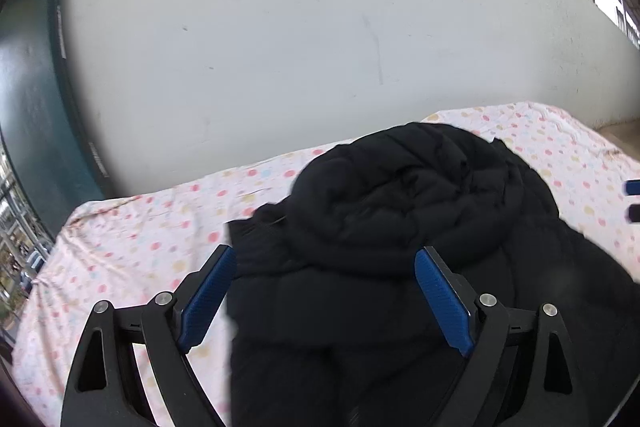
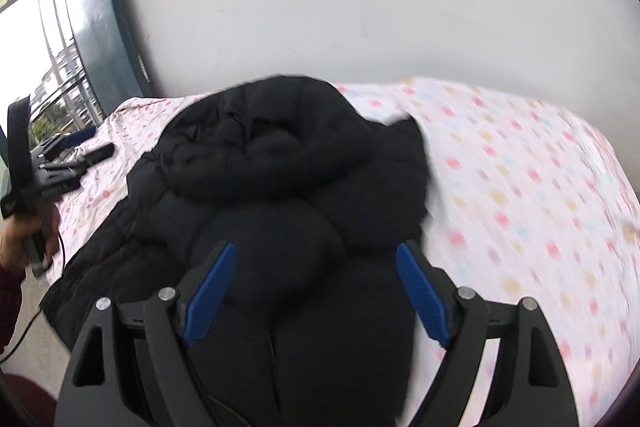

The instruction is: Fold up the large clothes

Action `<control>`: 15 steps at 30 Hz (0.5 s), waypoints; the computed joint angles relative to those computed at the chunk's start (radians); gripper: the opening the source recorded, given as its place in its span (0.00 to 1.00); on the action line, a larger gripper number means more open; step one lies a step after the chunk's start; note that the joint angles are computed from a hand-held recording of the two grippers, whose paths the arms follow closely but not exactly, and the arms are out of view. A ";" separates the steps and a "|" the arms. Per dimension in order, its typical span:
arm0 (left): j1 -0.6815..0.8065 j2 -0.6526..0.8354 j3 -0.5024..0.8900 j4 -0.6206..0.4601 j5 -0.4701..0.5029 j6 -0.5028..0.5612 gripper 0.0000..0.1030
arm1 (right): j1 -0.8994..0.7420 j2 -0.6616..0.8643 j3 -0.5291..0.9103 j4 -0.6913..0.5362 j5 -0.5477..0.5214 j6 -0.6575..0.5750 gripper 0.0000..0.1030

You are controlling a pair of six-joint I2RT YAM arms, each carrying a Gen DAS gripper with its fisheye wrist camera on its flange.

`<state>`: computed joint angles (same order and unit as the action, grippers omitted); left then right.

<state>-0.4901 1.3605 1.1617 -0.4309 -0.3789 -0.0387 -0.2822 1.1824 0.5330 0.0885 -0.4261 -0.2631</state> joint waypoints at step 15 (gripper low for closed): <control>-0.119 -0.478 -0.304 -0.272 -0.251 -0.106 0.91 | -0.634 0.078 -0.149 -0.349 -0.381 -0.464 0.82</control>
<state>-0.6094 0.8828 0.8574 -0.7028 -0.6303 -0.1444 -0.9159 1.2608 0.3839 -0.2600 -0.8073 -0.7272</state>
